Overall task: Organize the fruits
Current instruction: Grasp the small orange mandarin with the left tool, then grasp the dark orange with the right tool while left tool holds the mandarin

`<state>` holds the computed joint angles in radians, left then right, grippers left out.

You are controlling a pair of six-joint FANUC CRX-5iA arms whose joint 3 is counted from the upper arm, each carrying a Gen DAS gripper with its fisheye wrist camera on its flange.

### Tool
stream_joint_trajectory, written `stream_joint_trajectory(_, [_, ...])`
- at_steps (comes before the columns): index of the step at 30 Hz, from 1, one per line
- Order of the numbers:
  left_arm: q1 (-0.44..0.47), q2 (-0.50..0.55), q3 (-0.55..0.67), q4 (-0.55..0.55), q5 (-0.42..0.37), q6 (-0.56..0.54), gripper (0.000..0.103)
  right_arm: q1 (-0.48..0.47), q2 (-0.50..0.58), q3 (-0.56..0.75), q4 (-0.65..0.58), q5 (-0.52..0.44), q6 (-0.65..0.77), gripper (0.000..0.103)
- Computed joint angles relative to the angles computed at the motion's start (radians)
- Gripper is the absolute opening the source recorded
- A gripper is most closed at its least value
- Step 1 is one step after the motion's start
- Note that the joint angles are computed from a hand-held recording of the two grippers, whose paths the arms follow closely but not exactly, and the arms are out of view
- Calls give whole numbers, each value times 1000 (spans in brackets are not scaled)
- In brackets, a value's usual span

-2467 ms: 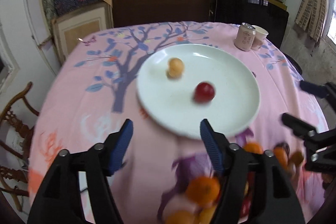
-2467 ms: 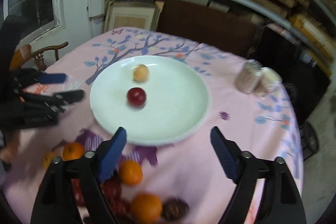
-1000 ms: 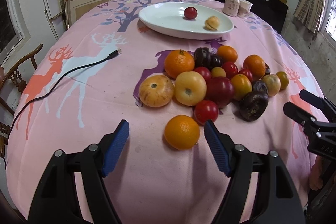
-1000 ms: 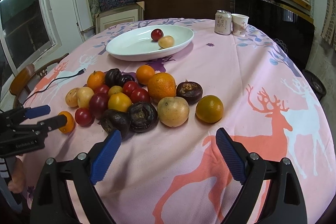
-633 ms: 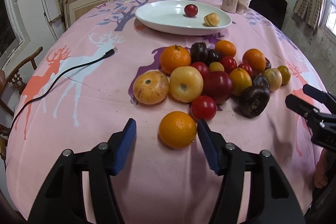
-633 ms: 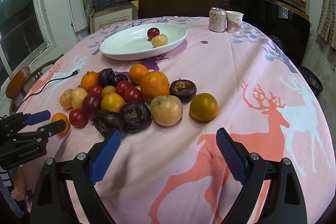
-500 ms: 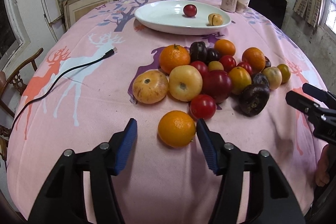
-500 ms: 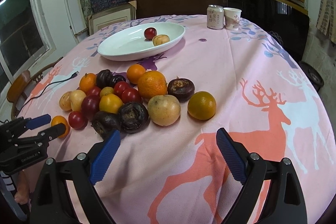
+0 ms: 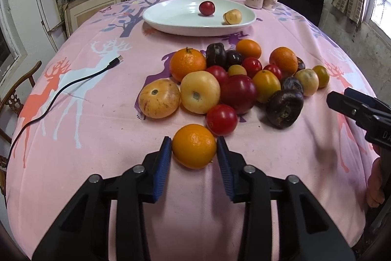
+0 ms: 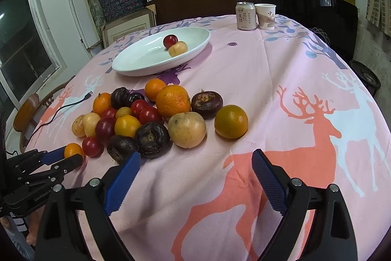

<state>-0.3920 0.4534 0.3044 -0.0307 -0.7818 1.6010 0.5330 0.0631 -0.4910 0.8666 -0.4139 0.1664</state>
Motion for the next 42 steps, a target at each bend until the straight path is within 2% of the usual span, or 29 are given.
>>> stream_joint_trajectory(4, [20,-6,-28,68,18,-30,38,-1,-3,-5,11,5,-9,95])
stream_joint_trajectory(18, [43,-6,-48,140,43,-53,37,2,-5,-11,38,3,-21,96])
stream_joint_trajectory(22, [43,-21,-62,113,57,-19,37,10,-1,3,2,-12,20,96])
stream_joint_trajectory(26, [66,-39,-110,185,97,-49,37,6,-3,14,-42,-19,56,96])
stream_joint_trajectory(33, [74,-33,-121,239,104,-97,37,-20,54,116,-91,-165,149,96])
stream_joint_trajectory(37, [84,-20,-120,287,94,-125,37,-34,79,127,-22,-186,122,94])
stream_joint_trajectory(42, [85,-13,-112,290,92,-129,37,-40,110,162,-99,-201,193,77])
